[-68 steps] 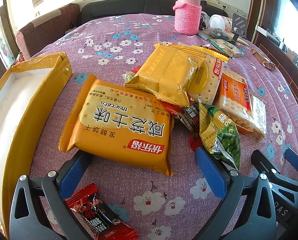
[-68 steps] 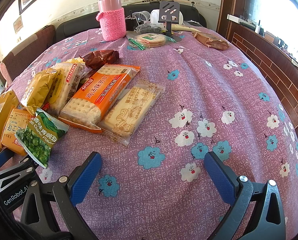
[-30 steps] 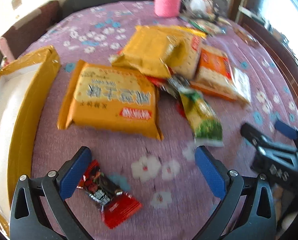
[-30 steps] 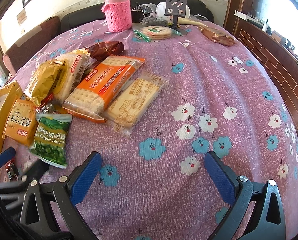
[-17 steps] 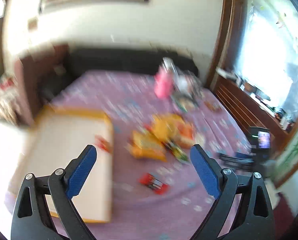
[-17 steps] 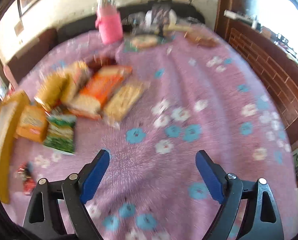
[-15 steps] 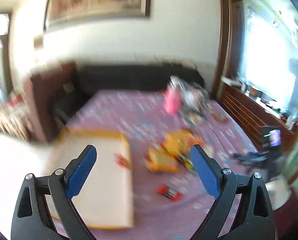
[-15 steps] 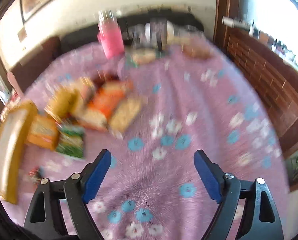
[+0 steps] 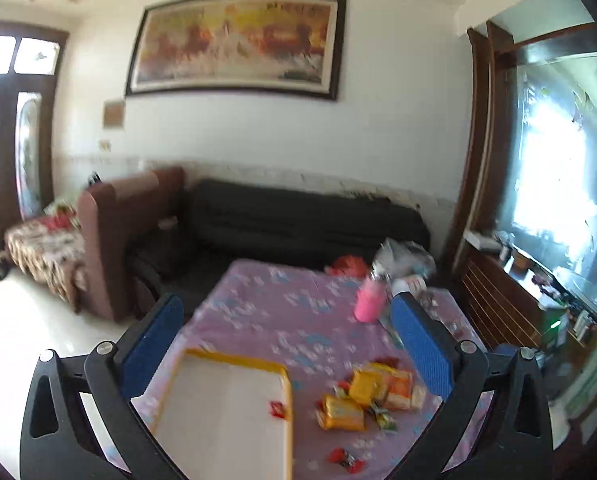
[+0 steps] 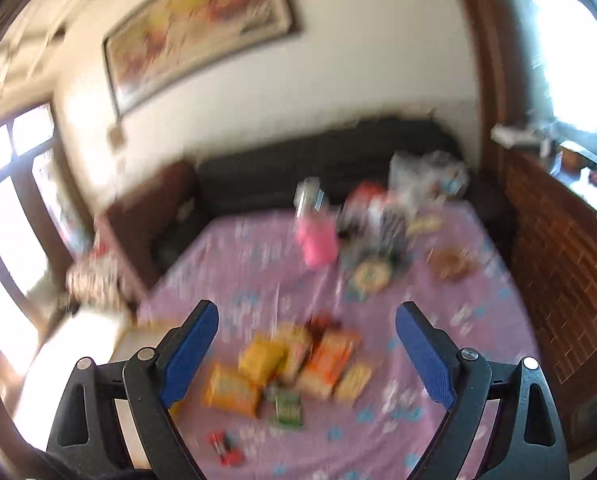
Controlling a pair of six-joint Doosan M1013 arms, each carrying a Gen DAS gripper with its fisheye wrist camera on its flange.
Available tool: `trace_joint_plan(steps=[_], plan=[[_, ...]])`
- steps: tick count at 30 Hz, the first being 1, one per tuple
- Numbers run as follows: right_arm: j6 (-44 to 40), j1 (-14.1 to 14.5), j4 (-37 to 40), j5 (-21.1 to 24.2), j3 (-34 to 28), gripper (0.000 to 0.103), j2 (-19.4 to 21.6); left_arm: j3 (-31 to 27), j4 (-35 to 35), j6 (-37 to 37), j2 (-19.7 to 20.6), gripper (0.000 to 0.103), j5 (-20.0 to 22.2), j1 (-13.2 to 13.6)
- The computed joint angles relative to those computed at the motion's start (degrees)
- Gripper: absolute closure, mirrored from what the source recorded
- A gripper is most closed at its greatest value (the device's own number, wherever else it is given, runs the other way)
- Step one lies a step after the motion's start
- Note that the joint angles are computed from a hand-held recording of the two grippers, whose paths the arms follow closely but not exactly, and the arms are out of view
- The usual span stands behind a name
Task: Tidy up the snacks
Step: 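Move left gripper to red candy while right gripper grasps green pea bag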
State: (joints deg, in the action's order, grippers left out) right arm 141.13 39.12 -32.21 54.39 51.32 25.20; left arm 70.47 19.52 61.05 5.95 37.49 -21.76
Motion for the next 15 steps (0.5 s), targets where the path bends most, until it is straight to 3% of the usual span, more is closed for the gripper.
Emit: trace_joint_plan(steps=[2, 4, 5, 6, 8, 9, 15], plan=[[-5.1, -0.48, 6.65, 1.69, 0.89, 0.02, 2.01, 0.93, -4.95, 4.27, 0.93, 0.0, 0.59, -0.11], [-7.78, -1.3, 13.29, 1.71, 2.52, 0.033, 3.45, 2.48, -15.53, 12.24, 2.38, 0.001, 1.52, 0.55], [-8.97, -1.88, 16.84, 1.73, 3.05, 0.039, 4.31, 3.08, -19.98, 15.6, 3.02, 0.015, 2.51, 0.66], [-10.09, -2.55, 20.68, 1.48, 3.48, 0.042, 5.22, 3.91, -23.77, 17.9, 4.13, 0.039, 3.76, 0.64], [-12.59, -3.49, 25.49, 0.27, 3.94, 0.048, 6.54, 5.5, -30.02, 20.16, 5.47, 0.056, 6.02, 0.14], [-13.28, -3.55, 25.87, 0.25, 3.5, 0.048, 7.36, 6.18, -33.05, 20.93, 6.36, 0.056, 6.89, 0.17], [-17.79, -2.97, 23.82, 0.01, 1.04, 0.046, 10.57, 7.76, -30.87, 16.68, 8.82, 0.056, 9.7, -3.1]])
